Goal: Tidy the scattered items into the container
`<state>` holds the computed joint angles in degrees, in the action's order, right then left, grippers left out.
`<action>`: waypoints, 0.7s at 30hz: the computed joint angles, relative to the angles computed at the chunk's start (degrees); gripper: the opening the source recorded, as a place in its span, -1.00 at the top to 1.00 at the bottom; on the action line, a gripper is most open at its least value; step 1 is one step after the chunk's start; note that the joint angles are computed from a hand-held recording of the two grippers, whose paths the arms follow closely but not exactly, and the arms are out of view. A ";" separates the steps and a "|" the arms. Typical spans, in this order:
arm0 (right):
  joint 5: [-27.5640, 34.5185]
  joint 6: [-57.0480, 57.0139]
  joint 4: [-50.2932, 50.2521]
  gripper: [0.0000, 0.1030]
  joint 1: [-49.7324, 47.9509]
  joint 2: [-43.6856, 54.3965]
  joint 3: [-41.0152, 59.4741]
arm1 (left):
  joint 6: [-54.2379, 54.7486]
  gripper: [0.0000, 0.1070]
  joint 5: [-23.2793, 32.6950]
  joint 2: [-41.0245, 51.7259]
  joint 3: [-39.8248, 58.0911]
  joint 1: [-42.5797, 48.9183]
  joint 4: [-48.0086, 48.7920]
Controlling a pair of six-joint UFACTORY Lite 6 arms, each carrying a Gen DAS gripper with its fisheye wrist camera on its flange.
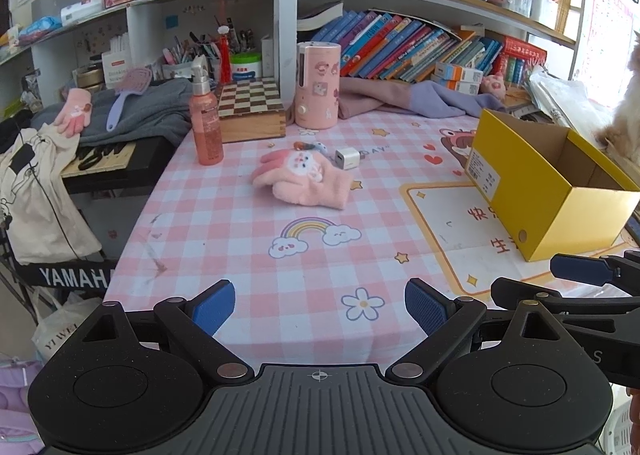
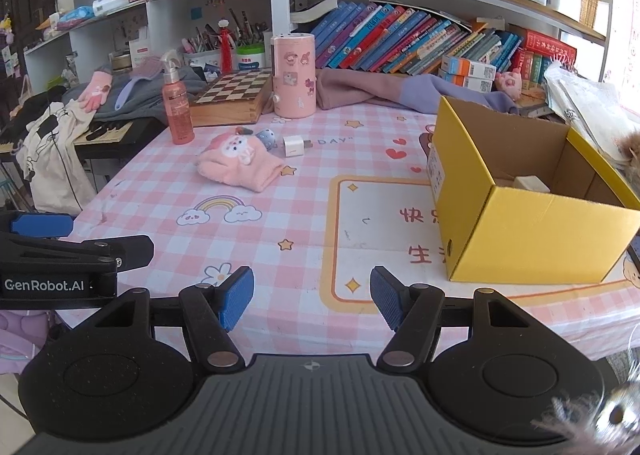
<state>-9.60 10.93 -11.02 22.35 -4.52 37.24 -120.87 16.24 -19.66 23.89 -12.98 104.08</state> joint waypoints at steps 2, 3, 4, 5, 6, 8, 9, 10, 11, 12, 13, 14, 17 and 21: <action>-0.19 0.91 -1.12 -0.22 -0.25 0.71 0.65 | -0.46 -0.76 0.03 0.44 0.30 0.09 0.50; -0.32 1.62 -1.94 -0.22 -0.44 1.17 1.06 | -0.73 -0.76 0.10 0.63 0.42 0.10 0.81; -0.39 2.36 -2.80 -0.22 -0.60 1.52 1.39 | -1.22 -0.76 0.17 1.02 0.69 0.13 1.33; -0.39 2.36 -2.80 -0.22 -0.60 1.52 1.39 | -1.89 -0.76 0.22 1.47 0.97 0.18 2.05; -0.45 2.83 -3.33 -0.22 -0.66 1.72 1.56 | -2.40 -0.76 0.25 1.94 1.30 0.27 2.64; -0.75 5.04 -5.91 -0.22 -1.05 2.86 2.55 | -3.14 -0.76 0.40 2.90 1.94 0.38 3.49; -0.86 5.60 -6.55 -0.22 -1.14 3.33 2.95 | -3.56 -0.76 0.40 3.38 2.26 0.52 4.01; -0.87 5.54 -6.44 -0.22 -1.12 3.50 3.12 | -3.98 -0.76 0.40 3.87 2.61 0.69 4.54; -0.96 6.04 -6.97 -0.22 -1.17 4.21 3.77 | -4.25 -0.76 0.41 4.38 3.02 0.88 4.96; -0.99 6.28 -7.23 -0.22 -1.16 4.84 4.38 | -4.57 -0.76 0.38 4.86 3.42 1.11 5.44; -1.04 6.38 -7.39 -0.22 -1.16 5.06 4.60 | -5.00 -0.76 0.34 5.34 3.82 1.35 6.02; -1.12 6.73 -7.86 -0.22 -1.19 5.53 5.08 | -5.43 -0.76 0.33 5.86 4.22 1.53 6.58; -1.39 7.52 -8.99 -0.22 -1.33 7.61 7.06 | -7.22 -0.76 0.15 7.48 5.38 2.30 8.95; -1.64 9.71 -11.76 -0.22 -1.59 10.36 9.78 | -8.73 -0.76 0.25 9.26 6.92 3.12 10.98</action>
<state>-11.23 20.64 -22.77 20.77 5.84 47.03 -129.61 16.49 -10.40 30.81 -9.86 115.07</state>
